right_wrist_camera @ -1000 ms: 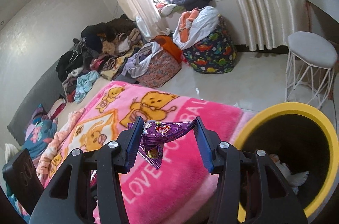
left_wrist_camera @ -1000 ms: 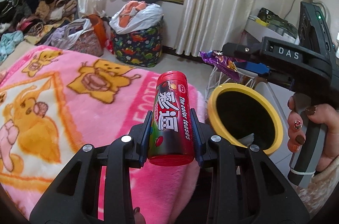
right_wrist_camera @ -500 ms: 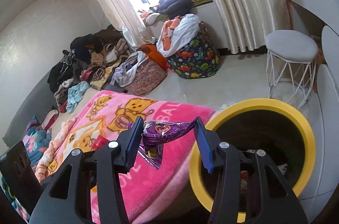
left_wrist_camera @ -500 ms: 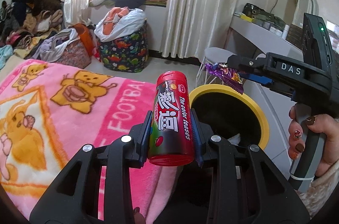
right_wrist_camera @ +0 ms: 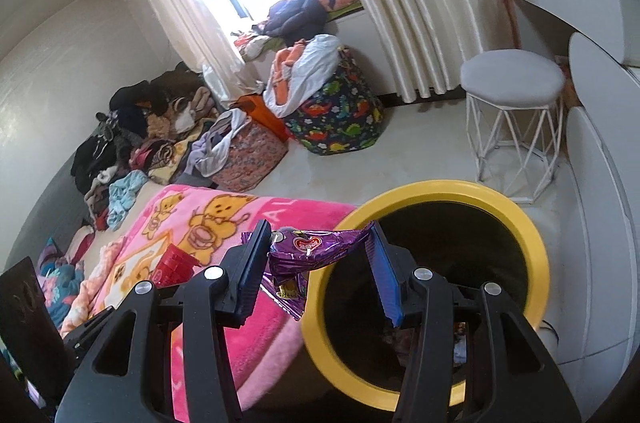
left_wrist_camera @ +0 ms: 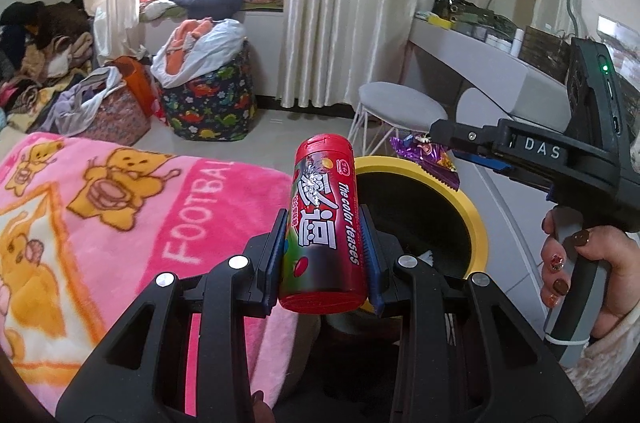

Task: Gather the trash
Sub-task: 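Lift the red tube and purple wrapper and carry them over the yellow bin, then open the right gripper then the left gripper to drop both items into the bin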

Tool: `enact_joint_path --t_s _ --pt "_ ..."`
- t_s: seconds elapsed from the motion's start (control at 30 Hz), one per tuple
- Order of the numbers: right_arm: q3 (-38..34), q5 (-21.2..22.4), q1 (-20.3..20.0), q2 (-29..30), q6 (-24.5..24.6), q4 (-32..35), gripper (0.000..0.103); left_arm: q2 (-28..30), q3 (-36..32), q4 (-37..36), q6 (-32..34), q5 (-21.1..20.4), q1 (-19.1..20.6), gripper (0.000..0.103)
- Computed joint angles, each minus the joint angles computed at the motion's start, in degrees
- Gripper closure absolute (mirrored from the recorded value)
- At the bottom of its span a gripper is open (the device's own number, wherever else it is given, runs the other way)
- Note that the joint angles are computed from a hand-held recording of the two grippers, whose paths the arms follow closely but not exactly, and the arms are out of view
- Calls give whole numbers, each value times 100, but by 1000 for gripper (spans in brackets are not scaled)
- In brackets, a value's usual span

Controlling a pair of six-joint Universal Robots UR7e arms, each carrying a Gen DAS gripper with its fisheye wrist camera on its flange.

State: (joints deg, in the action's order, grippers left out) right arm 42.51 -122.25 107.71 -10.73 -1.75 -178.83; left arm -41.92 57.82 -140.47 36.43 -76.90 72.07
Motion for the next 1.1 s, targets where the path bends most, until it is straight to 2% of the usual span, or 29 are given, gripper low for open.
enact_joint_path --t_s 0.2,0.67,1.1 --pt "503 -132 -94 -259 130 -244 56 106 -3 63 74 -55 -58 77" --pt "1186 -456 -289 -605 341 -551 56 480 -252 412 172 -178 -157 77" --pt "1362 -571 -465 -695 595 -403 56 933 -767 880 103 -157 -123 77"
